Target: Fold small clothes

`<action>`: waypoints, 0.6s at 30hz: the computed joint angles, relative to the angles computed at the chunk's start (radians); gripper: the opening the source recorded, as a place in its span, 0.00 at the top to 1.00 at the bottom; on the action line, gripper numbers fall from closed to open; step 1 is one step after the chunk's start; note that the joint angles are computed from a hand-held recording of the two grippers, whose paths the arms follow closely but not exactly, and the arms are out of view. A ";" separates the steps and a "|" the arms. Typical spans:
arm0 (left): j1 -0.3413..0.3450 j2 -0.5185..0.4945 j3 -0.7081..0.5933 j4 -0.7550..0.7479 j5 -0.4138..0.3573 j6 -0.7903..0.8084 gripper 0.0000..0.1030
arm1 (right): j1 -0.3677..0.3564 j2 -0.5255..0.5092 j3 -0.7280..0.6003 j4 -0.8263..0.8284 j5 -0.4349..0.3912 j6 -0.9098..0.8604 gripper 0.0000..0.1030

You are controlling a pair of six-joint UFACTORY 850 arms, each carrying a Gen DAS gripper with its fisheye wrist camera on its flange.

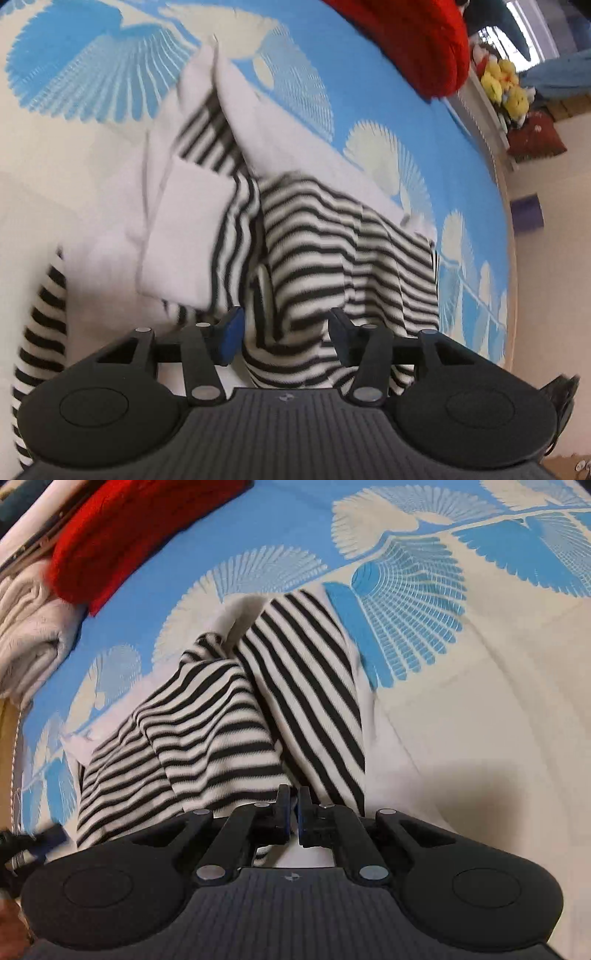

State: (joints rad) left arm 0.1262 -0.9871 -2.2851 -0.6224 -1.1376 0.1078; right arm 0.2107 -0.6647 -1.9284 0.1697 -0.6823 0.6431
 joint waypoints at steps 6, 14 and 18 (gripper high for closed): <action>-0.025 -0.024 -0.019 0.054 0.006 -0.119 0.49 | -0.001 -0.056 -0.062 0.010 -0.016 0.009 0.60; -0.002 0.113 0.148 -0.183 0.371 0.138 0.98 | 0.007 -0.014 0.007 0.036 0.167 0.056 0.96; 0.024 0.174 0.243 -0.381 0.471 0.340 0.98 | 0.009 0.083 0.131 0.018 0.384 0.088 0.96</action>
